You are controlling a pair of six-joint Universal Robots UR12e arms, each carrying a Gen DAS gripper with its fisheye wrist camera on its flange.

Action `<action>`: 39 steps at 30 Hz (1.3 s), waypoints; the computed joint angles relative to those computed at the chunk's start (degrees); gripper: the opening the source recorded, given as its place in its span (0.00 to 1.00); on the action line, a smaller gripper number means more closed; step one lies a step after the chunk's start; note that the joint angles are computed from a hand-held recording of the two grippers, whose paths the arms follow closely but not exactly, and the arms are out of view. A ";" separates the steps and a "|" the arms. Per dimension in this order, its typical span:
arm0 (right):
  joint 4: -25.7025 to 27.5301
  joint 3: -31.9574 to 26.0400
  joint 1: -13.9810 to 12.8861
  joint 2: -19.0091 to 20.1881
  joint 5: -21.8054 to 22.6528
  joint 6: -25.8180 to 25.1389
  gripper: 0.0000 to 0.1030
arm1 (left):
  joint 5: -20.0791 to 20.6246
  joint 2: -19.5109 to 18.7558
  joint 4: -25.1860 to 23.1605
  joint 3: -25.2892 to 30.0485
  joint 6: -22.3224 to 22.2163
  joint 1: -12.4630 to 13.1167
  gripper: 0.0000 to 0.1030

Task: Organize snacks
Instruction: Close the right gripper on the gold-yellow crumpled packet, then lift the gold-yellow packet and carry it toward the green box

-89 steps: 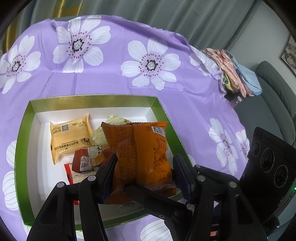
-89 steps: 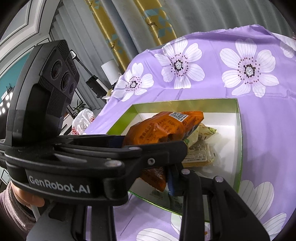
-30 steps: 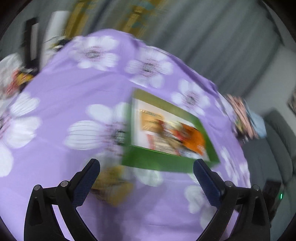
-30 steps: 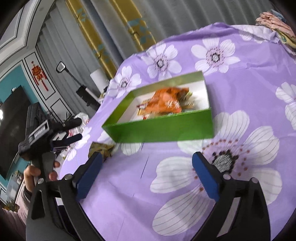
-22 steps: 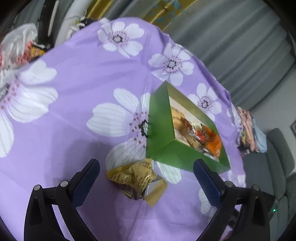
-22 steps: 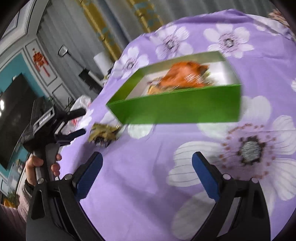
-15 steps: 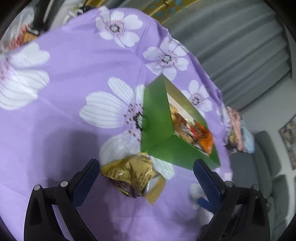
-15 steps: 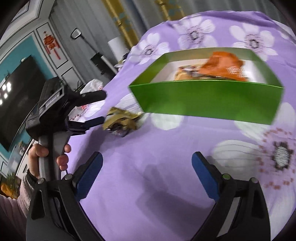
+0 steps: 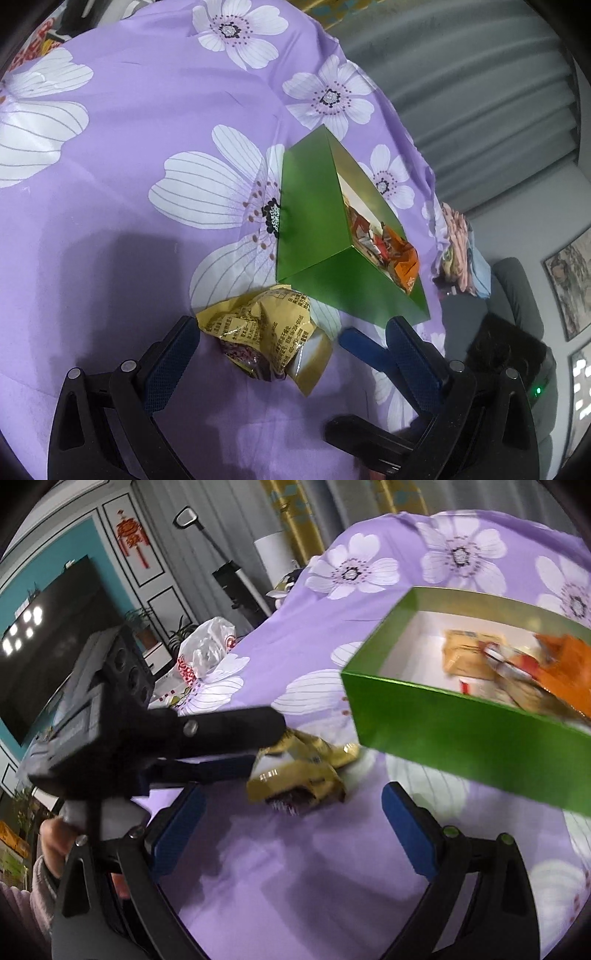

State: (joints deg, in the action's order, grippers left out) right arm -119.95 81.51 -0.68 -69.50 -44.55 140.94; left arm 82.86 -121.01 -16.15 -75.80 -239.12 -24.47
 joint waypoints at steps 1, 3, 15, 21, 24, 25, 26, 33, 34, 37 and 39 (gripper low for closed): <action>0.97 -0.67 0.26 0.42 -0.19 -0.39 0.93 | -0.01 0.03 0.13 -0.08 -0.08 0.00 0.97; 2.85 -1.67 0.71 0.99 -0.25 -1.19 0.90 | 0.24 0.08 -0.06 -0.17 -0.30 -0.02 0.96; 6.58 -3.60 1.69 2.07 -3.16 -2.38 0.57 | 2.52 0.43 -5.21 0.30 0.34 -0.31 0.66; 5.27 -3.03 1.99 1.74 -4.61 -2.90 0.48 | 2.80 0.48 -5.73 0.36 0.60 -0.42 0.61; 4.82 -2.69 1.89 1.56 -4.56 -2.73 0.45 | 2.04 0.50 -4.98 0.09 0.92 -0.35 0.54; 4.77 -2.54 1.81 1.45 -4.32 -2.80 0.45 | 2.30 0.54 -5.36 0.27 1.43 -0.42 0.54; 4.48 -2.24 1.66 1.25 -3.88 -2.75 0.44 | 2.68 0.58 -5.66 0.41 2.02 -0.54 0.53; 1.16 0.27 0.64 -0.37 -1.99 -1.32 0.43 | 4.63 0.51 -6.16 1.58 4.61 -1.55 0.53; 0.65 0.75 0.32 -0.72 -1.48 -1.07 0.43 | 4.57 0.46 -6.13 1.80 4.95 -1.68 0.53; -0.76 1.90 -0.52 -1.60 -0.27 -0.48 0.43 | 4.33 0.23 -5.66 2.52 6.18 -2.12 0.53; -2.07 2.79 -1.13 -2.30 0.26 0.31 0.43 | 4.02 -0.04 -5.51 3.25 7.15 -2.39 0.53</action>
